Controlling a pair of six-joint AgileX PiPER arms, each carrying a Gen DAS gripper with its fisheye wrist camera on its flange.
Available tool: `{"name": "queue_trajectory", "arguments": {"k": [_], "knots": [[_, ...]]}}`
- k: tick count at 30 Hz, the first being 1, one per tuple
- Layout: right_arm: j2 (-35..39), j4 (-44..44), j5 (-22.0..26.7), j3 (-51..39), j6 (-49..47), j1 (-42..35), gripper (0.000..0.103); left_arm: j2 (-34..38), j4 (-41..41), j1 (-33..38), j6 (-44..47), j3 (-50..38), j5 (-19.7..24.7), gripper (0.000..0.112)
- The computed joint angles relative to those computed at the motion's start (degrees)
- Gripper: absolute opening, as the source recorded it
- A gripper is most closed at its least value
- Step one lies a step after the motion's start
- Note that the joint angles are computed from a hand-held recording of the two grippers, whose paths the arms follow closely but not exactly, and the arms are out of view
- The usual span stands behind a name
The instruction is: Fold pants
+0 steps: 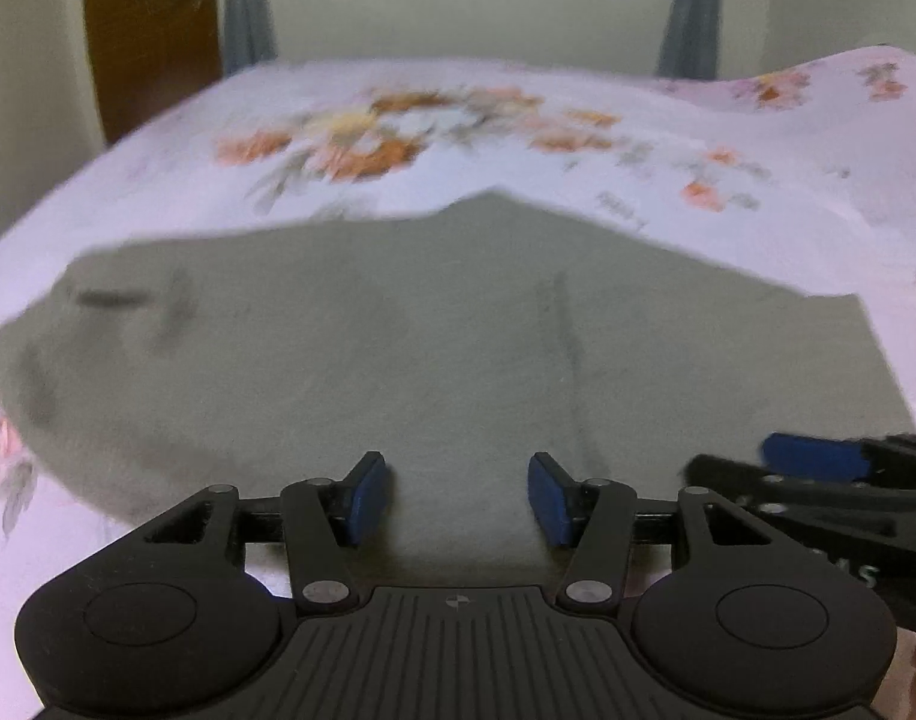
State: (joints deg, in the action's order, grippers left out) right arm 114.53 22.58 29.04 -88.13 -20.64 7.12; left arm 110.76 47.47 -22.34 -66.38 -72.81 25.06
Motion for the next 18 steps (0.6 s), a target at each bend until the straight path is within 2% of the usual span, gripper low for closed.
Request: {"name": "queue_trajectory", "arguments": {"k": [2, 8, 12, 18], "knots": [[-0.30, 0.66, -0.08, 0.05, -0.03, 0.19, 0.052, -0.76, 2.37, 0.75, -2.15, 2.08, -1.76, 0.053], [-0.27, 2.35, 0.28, -1.33, 0.19, 1.33, 0.051, -1.79, 2.75, 1.42, -2.77, 2.67, -2.09, 0.053], [0.95, -0.34, 1.54, -3.20, 2.17, 3.21, 0.051, -2.62, 3.83, 2.64, -3.65, 3.65, -2.58, 0.053], [1.46, -1.31, 1.79, -4.54, 5.01, 4.34, 0.051, -2.69, 0.64, 5.88, 0.68, 4.28, -4.45, 0.053]]}}
